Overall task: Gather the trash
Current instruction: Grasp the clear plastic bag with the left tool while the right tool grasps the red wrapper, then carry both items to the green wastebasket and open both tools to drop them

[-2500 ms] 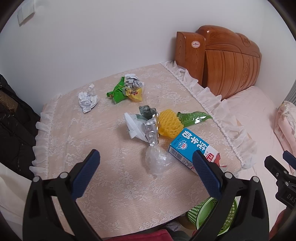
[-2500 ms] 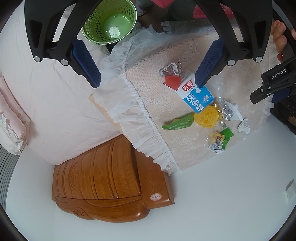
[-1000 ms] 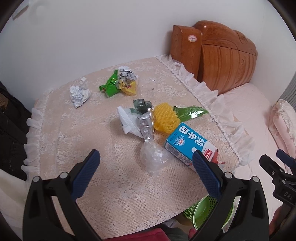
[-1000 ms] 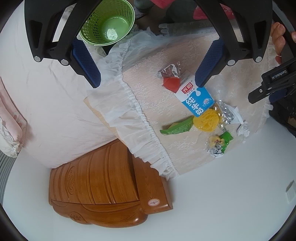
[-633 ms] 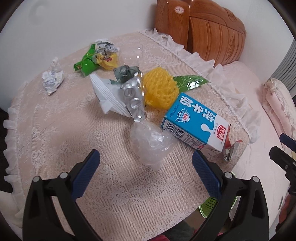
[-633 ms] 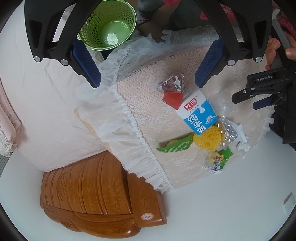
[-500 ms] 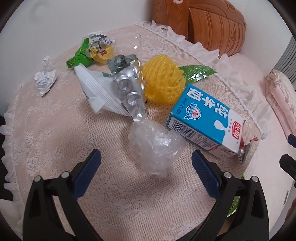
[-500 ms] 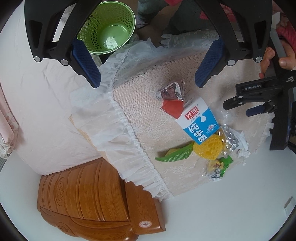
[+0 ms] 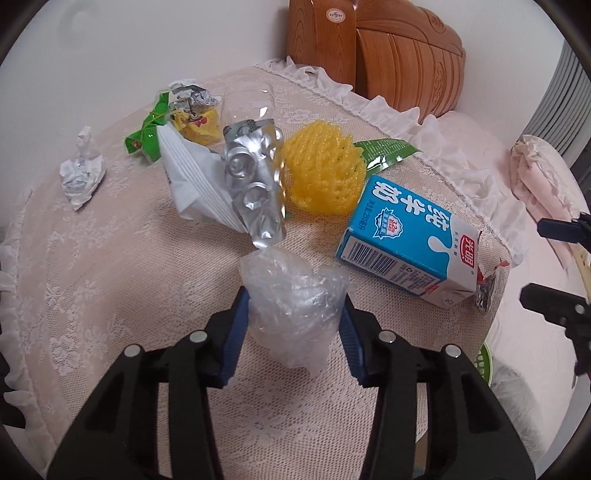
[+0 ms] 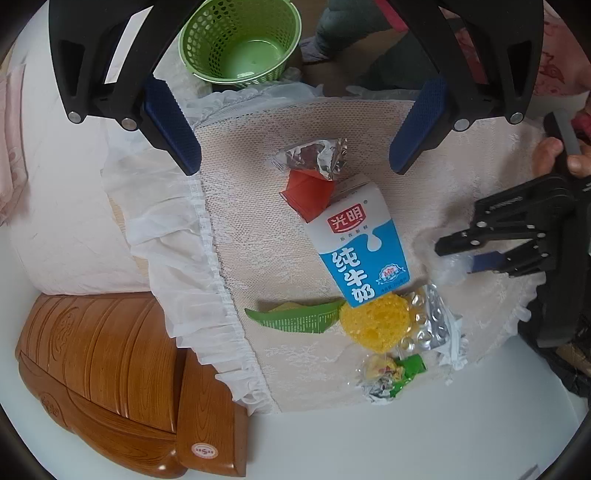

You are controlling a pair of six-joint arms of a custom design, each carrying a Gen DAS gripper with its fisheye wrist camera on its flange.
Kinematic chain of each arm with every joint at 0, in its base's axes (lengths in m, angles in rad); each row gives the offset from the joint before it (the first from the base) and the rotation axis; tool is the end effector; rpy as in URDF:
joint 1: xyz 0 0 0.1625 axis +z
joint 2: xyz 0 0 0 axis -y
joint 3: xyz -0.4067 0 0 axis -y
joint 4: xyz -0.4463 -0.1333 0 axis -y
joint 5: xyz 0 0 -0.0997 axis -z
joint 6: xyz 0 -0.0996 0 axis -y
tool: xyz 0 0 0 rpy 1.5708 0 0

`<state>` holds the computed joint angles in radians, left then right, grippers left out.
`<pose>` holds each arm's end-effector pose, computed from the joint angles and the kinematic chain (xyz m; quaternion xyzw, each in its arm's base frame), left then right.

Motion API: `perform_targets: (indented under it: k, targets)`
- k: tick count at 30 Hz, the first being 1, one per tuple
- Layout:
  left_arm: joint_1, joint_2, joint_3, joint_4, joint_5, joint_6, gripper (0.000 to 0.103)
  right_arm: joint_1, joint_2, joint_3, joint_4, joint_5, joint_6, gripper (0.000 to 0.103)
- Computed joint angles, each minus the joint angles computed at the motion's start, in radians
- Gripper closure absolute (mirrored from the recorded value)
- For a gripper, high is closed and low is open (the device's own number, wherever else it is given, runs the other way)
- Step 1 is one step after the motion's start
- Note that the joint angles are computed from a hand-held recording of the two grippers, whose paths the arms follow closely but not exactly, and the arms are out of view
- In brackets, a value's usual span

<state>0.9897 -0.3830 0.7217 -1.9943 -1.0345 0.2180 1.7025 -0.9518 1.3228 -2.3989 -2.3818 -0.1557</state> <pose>-0.3427 -0.8574 0.0893 0.3644 0.8919 -0.0880 0.2530 0.1619 -0.7569 0.3144 0.0397 -0.8986 0.2036 0.3867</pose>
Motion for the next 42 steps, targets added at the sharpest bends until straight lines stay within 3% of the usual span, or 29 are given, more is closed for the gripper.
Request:
perform_targets:
  k: [7,13,15,18,23,27,29,33,36,42]
  targets:
    - [0.015,-0.081,0.072,0.022,-0.030,-0.029,0.058,-0.025,0.022,0.011,0.003,-0.032,0.169,0.003]
    - [0.015,-0.107,0.097,0.022,-0.042,-0.009,0.058,-0.027,0.031,0.037,-0.063,-0.052,0.259,0.025]
    - [0.014,-0.103,0.092,0.022,-0.044,0.001,0.058,-0.028,0.032,0.043,-0.076,-0.044,0.276,0.037]
    - [0.011,-0.090,0.072,0.037,-0.054,0.010,0.058,-0.035,0.027,0.048,-0.062,-0.029,0.314,0.065]
    - [-0.005,-0.093,0.086,0.022,-0.065,0.047,0.058,-0.055,-0.042,0.133,-0.172,0.103,0.348,0.066]
    - [-0.026,-0.101,0.106,0.029,-0.082,0.082,0.058,-0.050,-0.131,0.233,-0.255,0.140,0.364,0.066]
    - [-0.039,-0.115,0.138,0.022,-0.105,0.106,0.058,-0.040,-0.191,0.303,-0.279,0.112,0.382,0.066]
    - [-0.071,-0.138,0.207,0.024,-0.162,0.146,0.058,-0.036,-0.307,0.456,-0.233,-0.034,0.469,0.064]
    - [-0.097,-0.149,0.258,0.030,-0.193,0.172,0.058,-0.093,-0.369,0.570,-0.208,-0.077,0.550,0.064]
    - [-0.157,-0.178,0.374,-0.013,-0.186,0.252,0.058,-0.307,-0.408,0.734,-0.227,0.020,0.648,0.062]
